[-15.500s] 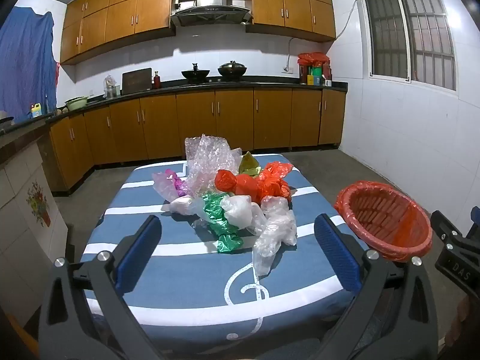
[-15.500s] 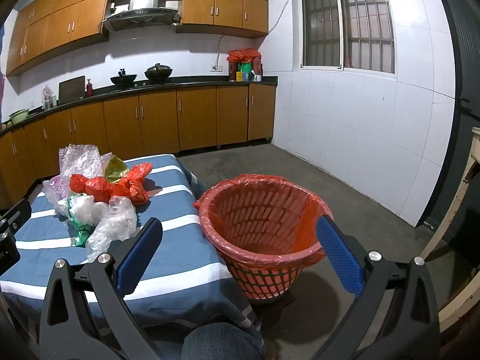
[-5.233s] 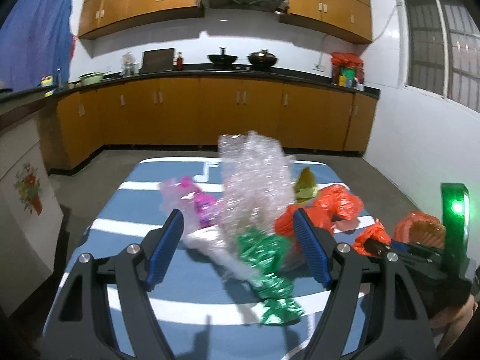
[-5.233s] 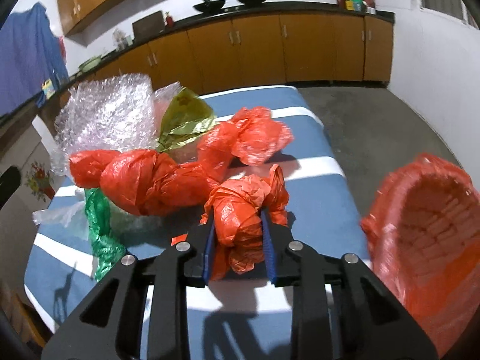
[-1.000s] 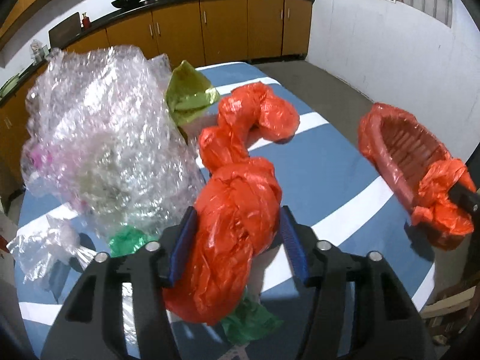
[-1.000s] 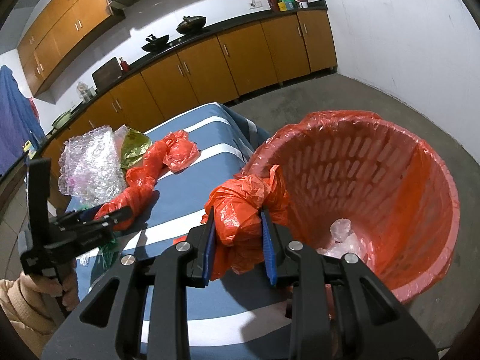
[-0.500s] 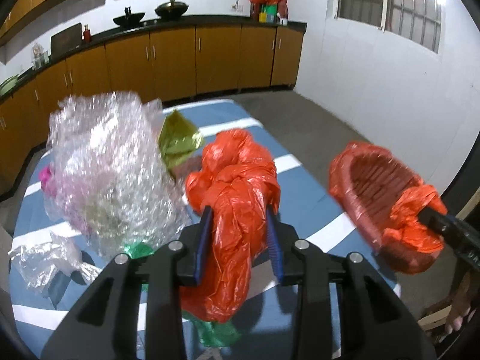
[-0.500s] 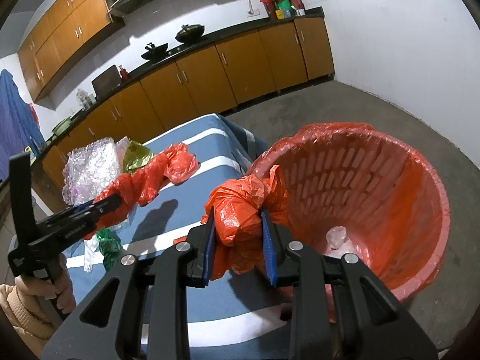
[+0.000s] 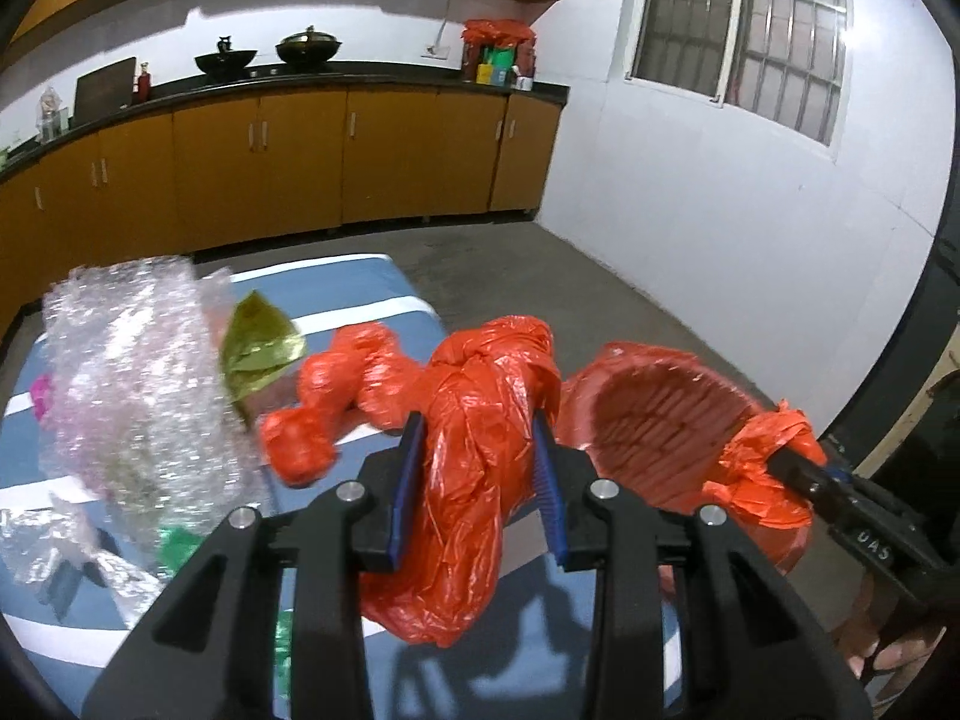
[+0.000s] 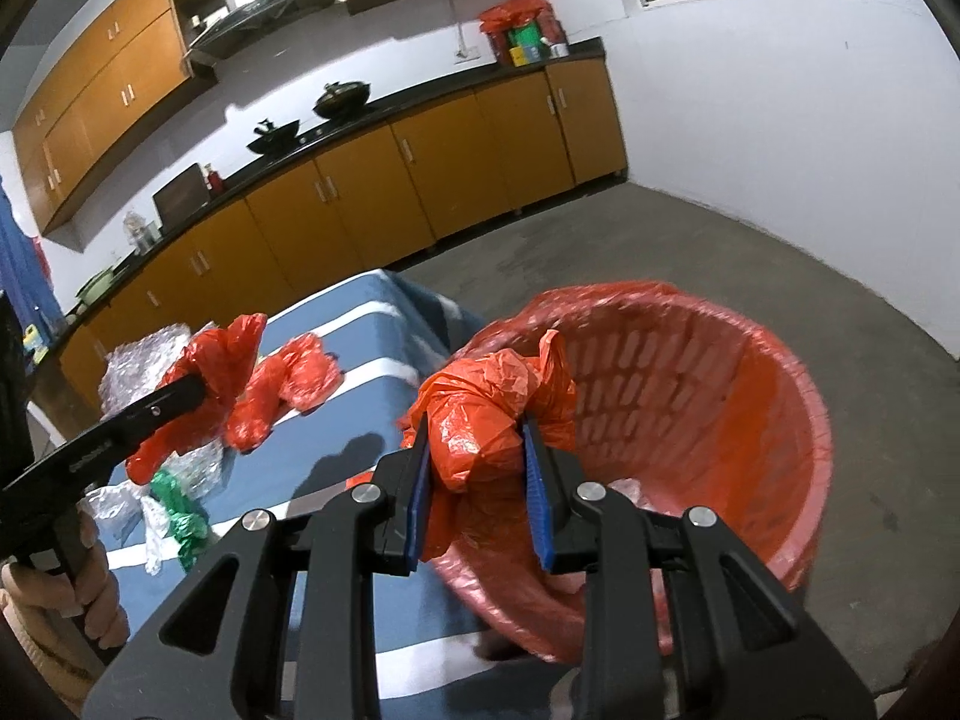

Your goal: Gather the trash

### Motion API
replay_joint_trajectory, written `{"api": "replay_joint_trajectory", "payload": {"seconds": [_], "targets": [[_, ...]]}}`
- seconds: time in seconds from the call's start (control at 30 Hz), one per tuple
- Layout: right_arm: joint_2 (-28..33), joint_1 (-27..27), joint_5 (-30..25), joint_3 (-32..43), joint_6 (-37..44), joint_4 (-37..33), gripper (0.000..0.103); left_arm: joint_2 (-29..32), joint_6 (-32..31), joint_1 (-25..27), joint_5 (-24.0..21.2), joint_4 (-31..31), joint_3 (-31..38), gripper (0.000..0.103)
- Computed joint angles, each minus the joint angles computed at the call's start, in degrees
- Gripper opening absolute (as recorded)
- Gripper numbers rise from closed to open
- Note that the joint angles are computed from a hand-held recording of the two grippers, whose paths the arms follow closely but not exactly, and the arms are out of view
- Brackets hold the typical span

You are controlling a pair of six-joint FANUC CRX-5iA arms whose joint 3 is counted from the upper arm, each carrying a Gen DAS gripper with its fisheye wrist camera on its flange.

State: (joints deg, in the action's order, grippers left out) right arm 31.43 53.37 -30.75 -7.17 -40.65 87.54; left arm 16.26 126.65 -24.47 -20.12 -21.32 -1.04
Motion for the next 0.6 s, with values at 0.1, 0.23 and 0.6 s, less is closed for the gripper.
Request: {"api": "replay_joint_trajectory", "payload": {"seconds": [0.1,0.23,0.6], "targets": [[-0.56,-0.14,-1.90,-0.61,0.13,-0.21,0.028,1.58,-3.07,-0.75,1.50,3.00,0.87,0.035],[-1.20,-0.45,-3.91,-1.31,-0.44,-0.08,0.028,3.42,-8.72,-1.56,3.64,8.52,1.37,0.035],[-2.69,-1.27,-8.23,-2.99,-2.47,0.12,0.028,9.33,-27.56,-2.67,8.32,27.57,2.47,0.036]]}}
